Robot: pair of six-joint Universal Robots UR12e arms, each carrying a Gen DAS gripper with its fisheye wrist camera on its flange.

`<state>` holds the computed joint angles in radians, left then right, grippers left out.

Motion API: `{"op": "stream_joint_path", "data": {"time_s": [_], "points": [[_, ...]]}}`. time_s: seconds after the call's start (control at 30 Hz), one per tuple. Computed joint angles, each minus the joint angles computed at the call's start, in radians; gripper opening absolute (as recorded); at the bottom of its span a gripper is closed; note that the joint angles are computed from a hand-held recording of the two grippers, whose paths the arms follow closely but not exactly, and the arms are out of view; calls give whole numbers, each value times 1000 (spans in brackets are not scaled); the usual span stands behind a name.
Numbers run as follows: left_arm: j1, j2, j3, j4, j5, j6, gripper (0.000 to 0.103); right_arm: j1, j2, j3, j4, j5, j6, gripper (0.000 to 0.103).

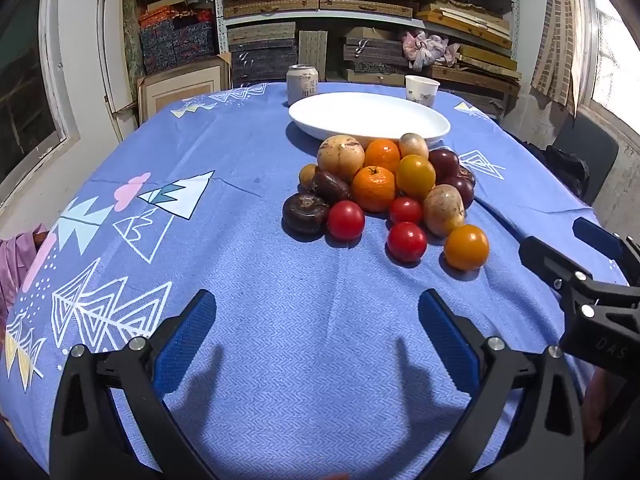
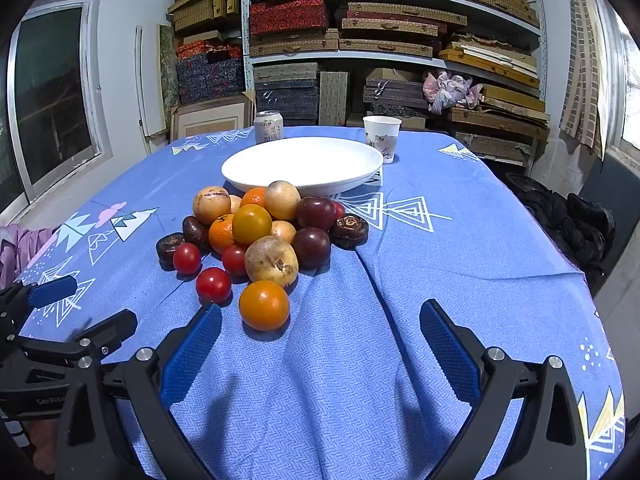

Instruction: Organize fruits

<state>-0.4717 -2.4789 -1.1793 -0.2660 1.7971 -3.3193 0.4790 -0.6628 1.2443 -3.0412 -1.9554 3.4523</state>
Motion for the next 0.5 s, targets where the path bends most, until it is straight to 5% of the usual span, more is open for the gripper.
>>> {"op": "stream_joint_path", "data": {"time_s": [0.5], "points": [[9, 3, 0, -19, -22, -64, 99, -1, -2, 2, 0, 3, 3, 100]]}}
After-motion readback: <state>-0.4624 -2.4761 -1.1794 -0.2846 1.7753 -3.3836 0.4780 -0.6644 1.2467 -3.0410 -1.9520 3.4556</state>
